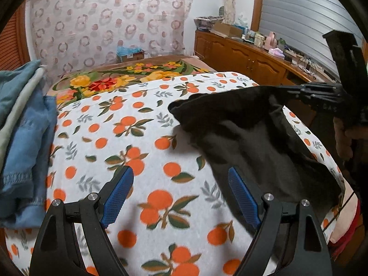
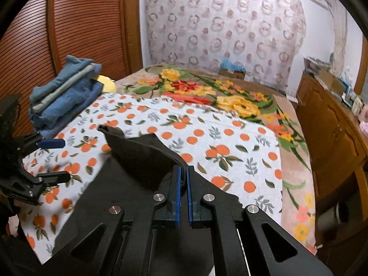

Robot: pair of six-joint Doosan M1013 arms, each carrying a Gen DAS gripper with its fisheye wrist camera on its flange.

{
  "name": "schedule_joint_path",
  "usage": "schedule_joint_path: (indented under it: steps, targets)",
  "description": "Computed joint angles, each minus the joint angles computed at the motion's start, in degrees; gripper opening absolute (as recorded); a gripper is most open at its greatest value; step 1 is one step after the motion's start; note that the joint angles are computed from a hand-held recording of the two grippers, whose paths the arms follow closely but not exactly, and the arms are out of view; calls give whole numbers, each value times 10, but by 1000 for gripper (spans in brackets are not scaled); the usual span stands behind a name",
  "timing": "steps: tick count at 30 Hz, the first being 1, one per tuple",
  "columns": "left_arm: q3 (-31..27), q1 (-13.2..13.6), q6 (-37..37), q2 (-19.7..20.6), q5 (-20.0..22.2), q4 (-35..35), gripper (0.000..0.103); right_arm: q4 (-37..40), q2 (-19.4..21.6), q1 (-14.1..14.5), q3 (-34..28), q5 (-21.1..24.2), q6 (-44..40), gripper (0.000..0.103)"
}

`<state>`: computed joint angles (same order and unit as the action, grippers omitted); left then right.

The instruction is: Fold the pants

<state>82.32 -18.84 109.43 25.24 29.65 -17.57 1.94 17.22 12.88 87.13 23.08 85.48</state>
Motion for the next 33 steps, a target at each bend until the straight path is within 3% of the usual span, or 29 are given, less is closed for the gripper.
schedule_joint_path:
  steps: [6,10,11,16,25,31,33]
  targets:
    - [-44,-5,8,27,34,0,85,31,2,-10,-2,8,9,10]
    - [-74,-6,11,46,51,1,85,11,2,-10,-3,10,46,30]
    - [-84,-6,13,52,56,-1,85,6,2,-10,-3,9,55,31]
    - [-114,-8,10,70,72,6,85,77,-4,-14,4,8,-9,31]
    - [-127,-7,-5,84,83,26,85,141,18,-9,-23,54,-84,31]
    - [-130,-6,-3,87,88,22,85,107,38,-4,-48,82,-71,31]
    - [-131,-5,1,89,88,18,85,95,39,-4,-50,85,-63,17]
